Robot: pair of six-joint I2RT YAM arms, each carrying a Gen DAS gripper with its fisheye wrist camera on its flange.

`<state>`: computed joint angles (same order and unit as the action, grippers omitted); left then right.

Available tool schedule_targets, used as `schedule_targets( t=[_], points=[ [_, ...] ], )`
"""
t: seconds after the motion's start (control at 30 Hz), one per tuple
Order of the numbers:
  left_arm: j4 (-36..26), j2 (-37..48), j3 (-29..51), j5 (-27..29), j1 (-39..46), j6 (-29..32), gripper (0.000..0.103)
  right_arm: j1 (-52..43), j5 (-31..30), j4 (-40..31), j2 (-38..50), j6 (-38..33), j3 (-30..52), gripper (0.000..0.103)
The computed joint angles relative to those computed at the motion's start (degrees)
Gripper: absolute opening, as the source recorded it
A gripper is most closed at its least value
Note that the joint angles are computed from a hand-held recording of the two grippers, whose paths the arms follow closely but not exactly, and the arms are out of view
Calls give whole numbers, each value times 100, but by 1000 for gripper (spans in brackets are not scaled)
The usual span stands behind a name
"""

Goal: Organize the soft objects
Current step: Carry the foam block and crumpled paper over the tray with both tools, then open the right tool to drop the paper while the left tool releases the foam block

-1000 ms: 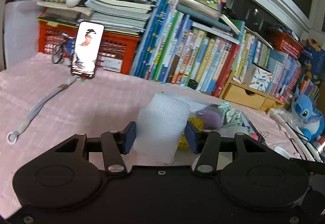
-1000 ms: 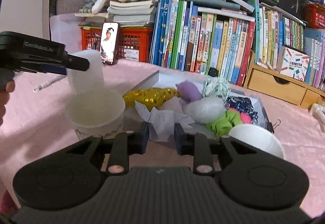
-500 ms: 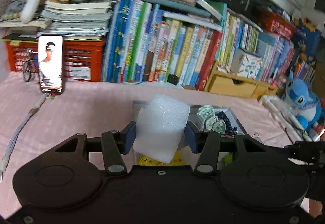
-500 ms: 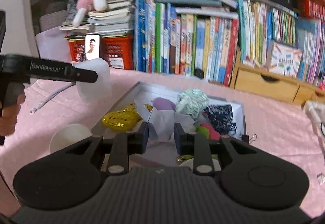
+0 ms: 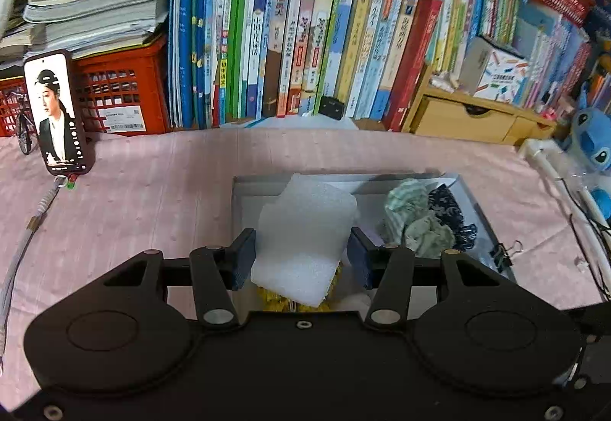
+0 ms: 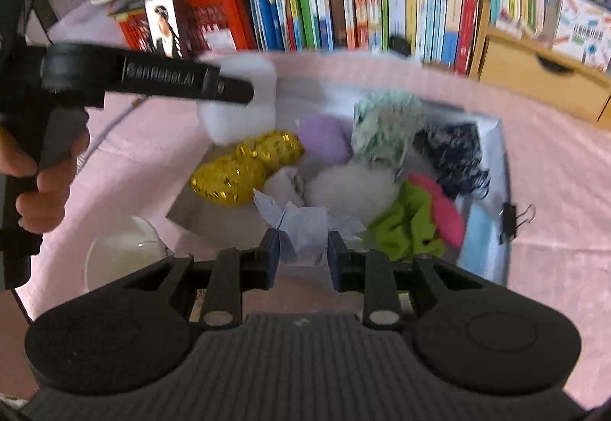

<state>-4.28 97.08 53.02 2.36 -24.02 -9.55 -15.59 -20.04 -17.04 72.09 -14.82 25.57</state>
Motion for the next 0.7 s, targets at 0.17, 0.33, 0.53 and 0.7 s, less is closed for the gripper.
schedule_targets(
  t=[0.17, 0.33, 0.53, 0.7],
  points=[
    [-190, 637, 616, -105, 17, -92, 49, 192, 358, 223, 775, 258, 258, 32],
    [-275, 1153, 1025, -135, 57, -172, 49, 178, 298, 261, 1261, 288, 453, 32],
    [-358, 1524, 1326, -153, 49, -230, 49, 265, 472, 355, 1507, 281, 542, 32],
    [-455, 1712, 1526, -192, 22, -194, 49, 367, 630, 430, 1657, 380, 616, 33]
  ],
)
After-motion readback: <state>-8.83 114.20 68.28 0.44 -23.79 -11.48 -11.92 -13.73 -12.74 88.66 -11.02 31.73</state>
